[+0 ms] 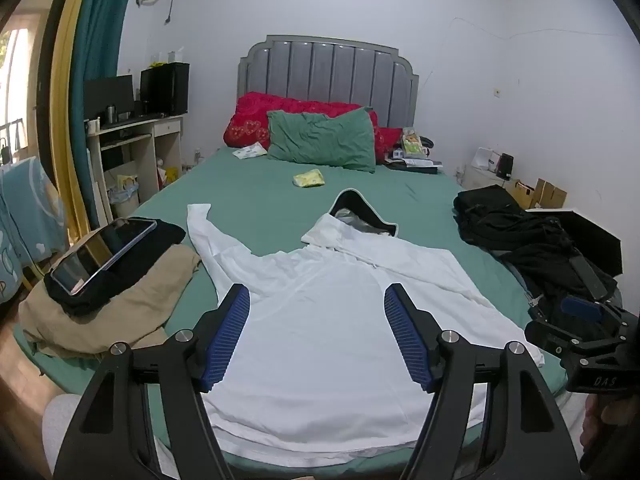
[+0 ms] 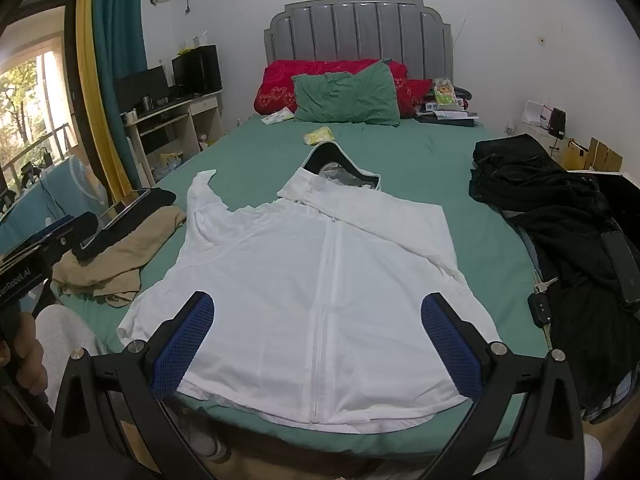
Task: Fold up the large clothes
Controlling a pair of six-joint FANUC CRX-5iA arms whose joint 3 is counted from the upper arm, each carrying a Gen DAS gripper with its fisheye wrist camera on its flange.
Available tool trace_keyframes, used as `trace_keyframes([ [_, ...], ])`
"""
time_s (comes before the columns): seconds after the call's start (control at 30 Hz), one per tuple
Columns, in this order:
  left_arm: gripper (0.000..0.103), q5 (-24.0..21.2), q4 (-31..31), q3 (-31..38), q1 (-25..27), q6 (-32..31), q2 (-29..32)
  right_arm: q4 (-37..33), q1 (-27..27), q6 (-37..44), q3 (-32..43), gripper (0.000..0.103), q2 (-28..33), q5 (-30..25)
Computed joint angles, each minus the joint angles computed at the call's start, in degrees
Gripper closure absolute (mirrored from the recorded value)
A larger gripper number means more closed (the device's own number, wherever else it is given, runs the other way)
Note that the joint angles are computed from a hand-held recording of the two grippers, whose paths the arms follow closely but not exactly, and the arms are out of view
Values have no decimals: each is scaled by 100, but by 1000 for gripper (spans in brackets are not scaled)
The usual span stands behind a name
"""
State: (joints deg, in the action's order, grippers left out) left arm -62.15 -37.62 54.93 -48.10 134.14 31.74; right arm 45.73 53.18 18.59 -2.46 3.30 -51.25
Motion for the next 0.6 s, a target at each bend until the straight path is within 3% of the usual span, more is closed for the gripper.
trace_keyframes([
  [0.6,30,20,7,-18,10,-3,-15,-13,2,15,15,1,6,-11],
])
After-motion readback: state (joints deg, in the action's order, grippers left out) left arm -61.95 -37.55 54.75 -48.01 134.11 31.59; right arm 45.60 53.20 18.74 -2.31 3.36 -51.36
